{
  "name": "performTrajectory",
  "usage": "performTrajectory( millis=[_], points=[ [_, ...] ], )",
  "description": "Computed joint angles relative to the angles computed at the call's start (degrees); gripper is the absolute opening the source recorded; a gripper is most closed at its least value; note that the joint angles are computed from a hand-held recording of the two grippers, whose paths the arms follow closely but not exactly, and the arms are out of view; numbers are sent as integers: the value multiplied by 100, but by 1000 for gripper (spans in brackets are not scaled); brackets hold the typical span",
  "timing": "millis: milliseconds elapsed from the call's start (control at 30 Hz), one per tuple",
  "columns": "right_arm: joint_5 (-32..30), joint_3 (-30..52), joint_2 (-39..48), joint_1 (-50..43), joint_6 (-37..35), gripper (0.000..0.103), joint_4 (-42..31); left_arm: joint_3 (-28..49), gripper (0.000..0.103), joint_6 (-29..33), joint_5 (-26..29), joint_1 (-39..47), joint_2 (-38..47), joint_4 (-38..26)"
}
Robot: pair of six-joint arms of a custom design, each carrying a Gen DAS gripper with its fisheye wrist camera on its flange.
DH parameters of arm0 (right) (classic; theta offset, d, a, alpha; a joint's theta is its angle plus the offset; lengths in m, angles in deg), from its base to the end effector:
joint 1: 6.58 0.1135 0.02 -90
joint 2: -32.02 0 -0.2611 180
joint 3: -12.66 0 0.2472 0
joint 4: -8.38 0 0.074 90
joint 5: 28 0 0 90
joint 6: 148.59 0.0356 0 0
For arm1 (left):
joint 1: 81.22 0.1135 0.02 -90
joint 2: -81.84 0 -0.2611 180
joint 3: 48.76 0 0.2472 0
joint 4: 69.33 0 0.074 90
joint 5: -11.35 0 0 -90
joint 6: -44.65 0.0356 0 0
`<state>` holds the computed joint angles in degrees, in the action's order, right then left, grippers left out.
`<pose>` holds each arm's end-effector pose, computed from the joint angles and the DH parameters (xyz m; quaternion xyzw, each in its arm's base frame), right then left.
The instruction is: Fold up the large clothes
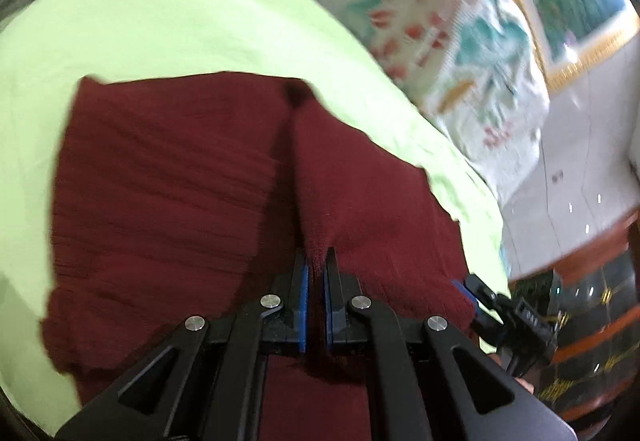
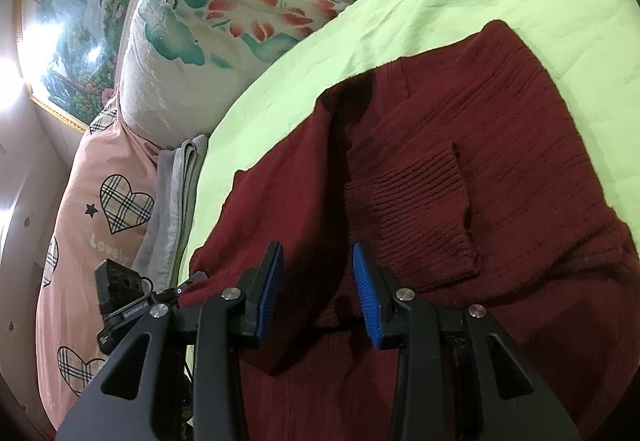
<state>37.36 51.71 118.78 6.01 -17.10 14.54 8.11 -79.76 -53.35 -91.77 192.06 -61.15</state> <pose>0.2419 0.0692 0.1208 0.1375 0.8846 0.3556 0.2686 0.3243 -0.0759 0.0849 -0.1048 0.8998 -0.3293 0.2664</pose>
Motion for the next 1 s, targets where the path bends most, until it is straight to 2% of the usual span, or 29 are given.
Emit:
performTrajectory(
  millis=[333,400,433,467,500,533,633,700,767,800,900,1000],
  points=[
    [-111,670,1092,422,89,38,181,-99,4,-270,182,303,323,303],
    [-218,733,1394,473,225,37,441,-26,4,-335,141,242,374,298],
    [-274,769,1527,490,279,35,540,1,4,-341,107,202,375,262],
    [-333,805,1634,512,315,11,636,39,4,-360,90,152,375,213],
    [-419,843,1674,523,302,6,669,87,4,-367,108,108,354,144],
    [-340,823,1541,526,282,6,616,143,4,-350,126,34,277,48],
    [-50,549,322,308,107,6,270,218,4,-243,21,-225,-81,-95],
    [330,516,-853,152,-310,6,-451,279,4,-171,-115,-435,-287,-101],
    [790,861,-1418,111,-938,6,-1563,426,4,-96,-238,-624,-252,-103],
    [733,944,-1366,32,-1060,6,-1788,474,4,-82,-268,-655,-201,-123],
    [556,886,-841,-114,-1137,6,-1811,581,4,-124,-306,-734,162,-32],
    [342,526,-366,-159,-998,9,-1339,346,4,-10,-273,-758,334,352]
  ],
)
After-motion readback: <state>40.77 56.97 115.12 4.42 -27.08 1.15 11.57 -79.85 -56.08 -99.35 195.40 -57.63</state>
